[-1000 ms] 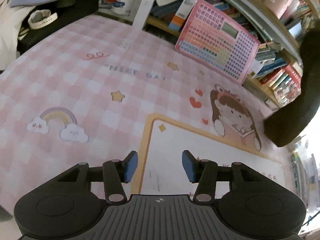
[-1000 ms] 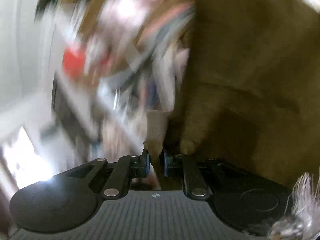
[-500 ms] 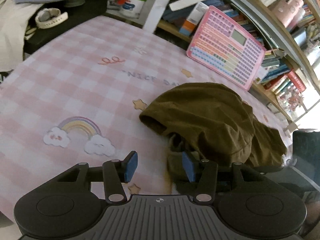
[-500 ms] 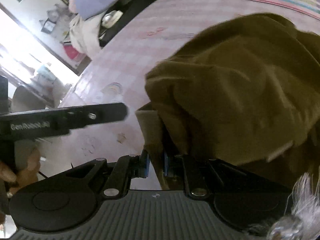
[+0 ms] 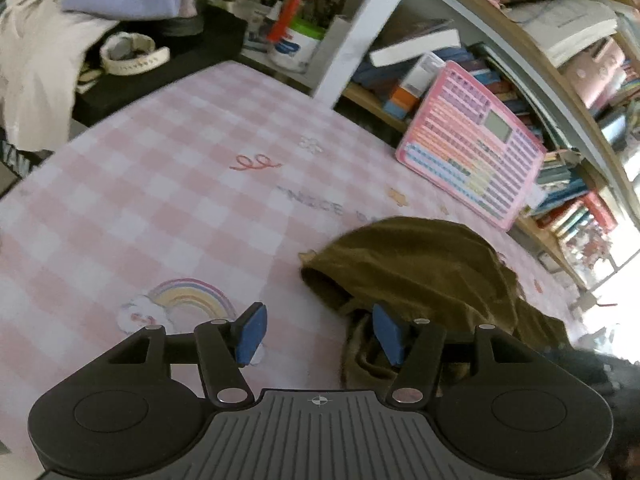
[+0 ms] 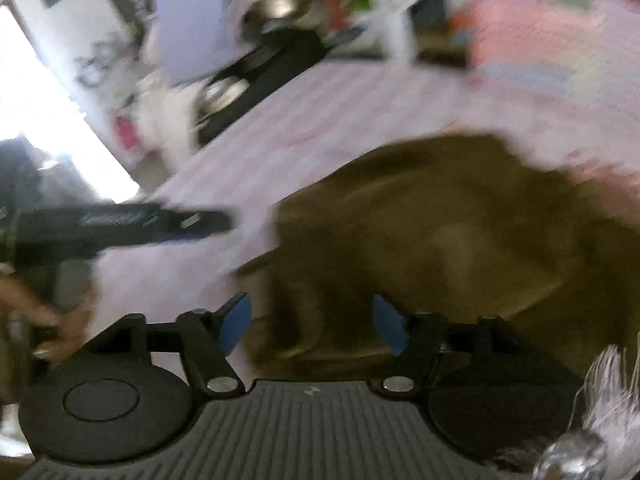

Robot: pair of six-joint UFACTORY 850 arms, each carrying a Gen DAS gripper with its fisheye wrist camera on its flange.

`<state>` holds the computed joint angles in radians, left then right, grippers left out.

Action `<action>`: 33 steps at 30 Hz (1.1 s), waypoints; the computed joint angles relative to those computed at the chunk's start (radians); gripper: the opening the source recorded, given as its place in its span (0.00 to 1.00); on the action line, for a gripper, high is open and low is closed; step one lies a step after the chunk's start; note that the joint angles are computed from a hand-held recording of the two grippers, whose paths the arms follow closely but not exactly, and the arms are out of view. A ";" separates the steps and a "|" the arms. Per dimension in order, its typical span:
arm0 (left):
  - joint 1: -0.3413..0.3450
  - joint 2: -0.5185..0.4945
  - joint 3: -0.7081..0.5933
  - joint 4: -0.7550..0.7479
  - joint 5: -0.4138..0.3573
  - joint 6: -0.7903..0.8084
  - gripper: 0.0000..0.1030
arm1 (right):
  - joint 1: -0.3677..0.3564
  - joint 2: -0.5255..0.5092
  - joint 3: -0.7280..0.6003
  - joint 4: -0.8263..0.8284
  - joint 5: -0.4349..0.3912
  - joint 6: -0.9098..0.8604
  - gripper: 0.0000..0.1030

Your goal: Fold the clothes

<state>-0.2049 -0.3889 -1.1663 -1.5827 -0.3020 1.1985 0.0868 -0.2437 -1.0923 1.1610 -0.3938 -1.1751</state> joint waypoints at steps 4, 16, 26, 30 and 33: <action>-0.010 -0.006 0.004 -0.015 -0.054 0.052 0.58 | 0.041 -0.030 -0.018 -0.188 0.105 0.188 0.74; -0.048 0.012 0.010 0.045 0.017 0.038 0.58 | -0.066 -0.043 -0.154 0.288 0.085 -0.214 0.05; -0.137 -0.051 -0.105 0.194 0.098 0.053 0.58 | -0.277 -0.114 -0.289 0.525 -0.004 0.016 0.06; -0.163 -0.070 -0.139 0.226 0.074 0.091 0.58 | -0.349 -0.127 -0.250 0.547 0.293 0.429 0.13; -0.181 -0.086 -0.169 0.410 0.016 -0.035 0.58 | -0.430 -0.132 -0.177 0.277 0.286 0.743 0.38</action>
<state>-0.3858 -0.4752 -1.3349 -1.1723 -0.2861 1.1634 -0.3431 -0.3756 -1.2694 1.4385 -0.1080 -0.4317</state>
